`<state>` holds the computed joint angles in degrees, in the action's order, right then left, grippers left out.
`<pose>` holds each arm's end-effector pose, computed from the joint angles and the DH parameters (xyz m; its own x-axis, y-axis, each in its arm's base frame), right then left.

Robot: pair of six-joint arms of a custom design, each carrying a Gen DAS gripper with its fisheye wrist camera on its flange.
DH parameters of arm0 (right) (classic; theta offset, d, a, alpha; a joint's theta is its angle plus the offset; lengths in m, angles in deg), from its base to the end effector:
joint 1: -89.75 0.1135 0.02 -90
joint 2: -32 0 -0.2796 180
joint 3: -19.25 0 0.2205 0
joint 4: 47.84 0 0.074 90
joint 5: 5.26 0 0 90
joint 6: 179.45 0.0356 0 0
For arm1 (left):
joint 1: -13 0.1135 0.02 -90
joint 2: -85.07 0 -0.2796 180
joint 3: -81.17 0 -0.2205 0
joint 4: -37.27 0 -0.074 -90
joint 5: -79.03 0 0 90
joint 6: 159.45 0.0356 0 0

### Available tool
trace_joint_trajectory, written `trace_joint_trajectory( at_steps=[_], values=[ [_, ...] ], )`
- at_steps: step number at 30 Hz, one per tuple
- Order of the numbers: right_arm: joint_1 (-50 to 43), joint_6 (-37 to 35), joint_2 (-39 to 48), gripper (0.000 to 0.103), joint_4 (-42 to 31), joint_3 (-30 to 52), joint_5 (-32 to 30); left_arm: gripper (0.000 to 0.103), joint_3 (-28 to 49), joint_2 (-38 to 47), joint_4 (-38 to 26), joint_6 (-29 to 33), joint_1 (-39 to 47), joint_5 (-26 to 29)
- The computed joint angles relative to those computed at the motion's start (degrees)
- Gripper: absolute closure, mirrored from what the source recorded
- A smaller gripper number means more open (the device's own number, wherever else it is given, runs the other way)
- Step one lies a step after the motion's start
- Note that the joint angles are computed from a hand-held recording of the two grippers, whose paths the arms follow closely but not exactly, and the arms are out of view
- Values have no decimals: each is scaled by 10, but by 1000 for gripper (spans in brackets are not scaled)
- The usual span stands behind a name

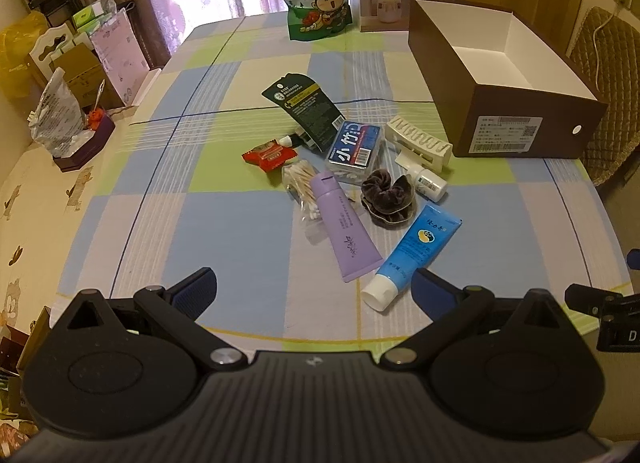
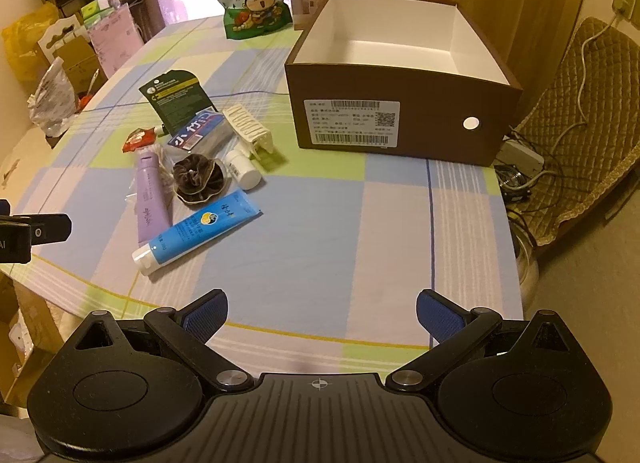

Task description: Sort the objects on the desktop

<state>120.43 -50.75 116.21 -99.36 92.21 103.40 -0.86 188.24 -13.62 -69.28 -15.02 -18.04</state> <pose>0.2271 0.1215 0.2529 -0.8203 0.2021 -0.5350 0.1991 0.9779 0.0641 0.3236 -0.1673 0.2750 -0.7314 0.3926 -0.5576 0.4078 0.9072 0.1038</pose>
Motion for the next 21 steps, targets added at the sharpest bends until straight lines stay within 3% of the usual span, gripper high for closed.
trace_joint_trajectory(
  at_steps=[21],
  values=[
    [6, -14, 10, 0, -8, 18, 13, 1, 11, 7, -13, 1, 17, 6]
  ],
)
